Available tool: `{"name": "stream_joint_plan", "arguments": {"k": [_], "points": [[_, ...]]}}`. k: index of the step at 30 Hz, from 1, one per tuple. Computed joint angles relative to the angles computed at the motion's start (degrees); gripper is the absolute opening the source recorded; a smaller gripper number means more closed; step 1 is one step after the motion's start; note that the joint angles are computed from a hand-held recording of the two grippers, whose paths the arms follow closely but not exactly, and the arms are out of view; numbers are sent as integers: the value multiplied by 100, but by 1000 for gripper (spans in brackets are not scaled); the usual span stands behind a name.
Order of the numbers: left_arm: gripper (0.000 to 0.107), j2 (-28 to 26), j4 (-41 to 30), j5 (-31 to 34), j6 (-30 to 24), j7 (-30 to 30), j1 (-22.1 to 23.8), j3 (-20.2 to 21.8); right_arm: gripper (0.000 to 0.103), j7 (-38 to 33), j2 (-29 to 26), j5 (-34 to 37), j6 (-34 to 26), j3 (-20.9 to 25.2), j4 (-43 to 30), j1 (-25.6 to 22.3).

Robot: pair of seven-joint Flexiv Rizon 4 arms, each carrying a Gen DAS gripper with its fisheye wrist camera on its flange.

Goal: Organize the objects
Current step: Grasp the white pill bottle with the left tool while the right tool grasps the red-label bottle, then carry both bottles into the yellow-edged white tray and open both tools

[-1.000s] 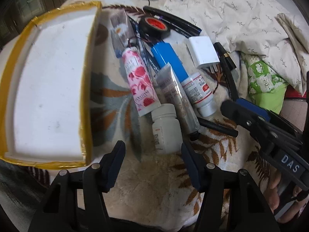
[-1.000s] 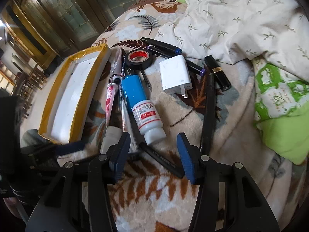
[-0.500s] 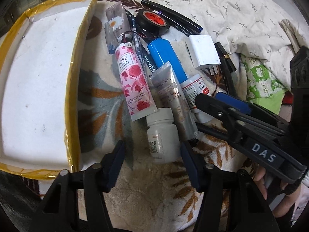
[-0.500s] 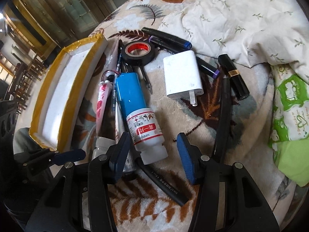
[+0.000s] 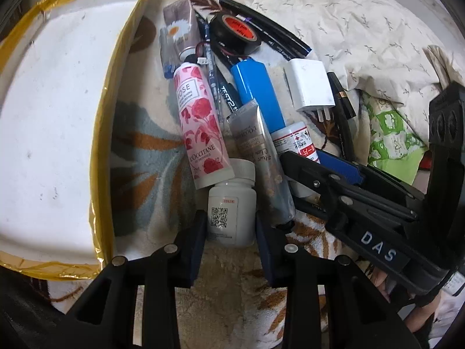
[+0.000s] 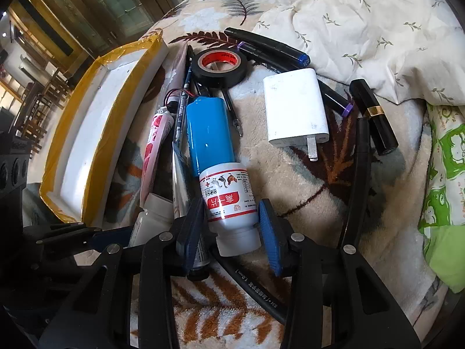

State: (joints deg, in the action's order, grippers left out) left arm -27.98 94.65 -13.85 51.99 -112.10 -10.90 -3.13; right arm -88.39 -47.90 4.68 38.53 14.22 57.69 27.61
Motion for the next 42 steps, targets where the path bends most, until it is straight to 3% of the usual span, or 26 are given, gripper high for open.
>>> {"name": "stream_joint_plan", "arguments": {"k": [11, 17, 22, 28, 32, 36, 42], "points": [[33, 615, 619, -473, 476, 419, 76, -179, 38, 276, 476, 356, 405, 159, 576, -209], [33, 1361, 1267, -438, 796, 139, 171, 112, 38, 150, 636, 618, 599, 403, 522, -139], [33, 1800, 1564, -103, 718, -154, 447, 421, 38, 7, 460, 789, 300, 553, 41, 94], [33, 1703, 1575, -28, 414, -144, 836, 512, 38, 103, 84, 763, -111, 478, -493, 570], [33, 1610, 1694, -313, 362, 207, 1039, 468, 38, 188, -257, 662, -387, 386, -912, 851], [33, 1479, 1803, -696, 367, 403, 1147, 396, 38, 146, -447, 600, -510, 321, -1155, 1019], [33, 1361, 1721, -623, 85, 306, 1155, 441, 38, 179, -567, 159, -575, 48, -1194, 1316]]}}
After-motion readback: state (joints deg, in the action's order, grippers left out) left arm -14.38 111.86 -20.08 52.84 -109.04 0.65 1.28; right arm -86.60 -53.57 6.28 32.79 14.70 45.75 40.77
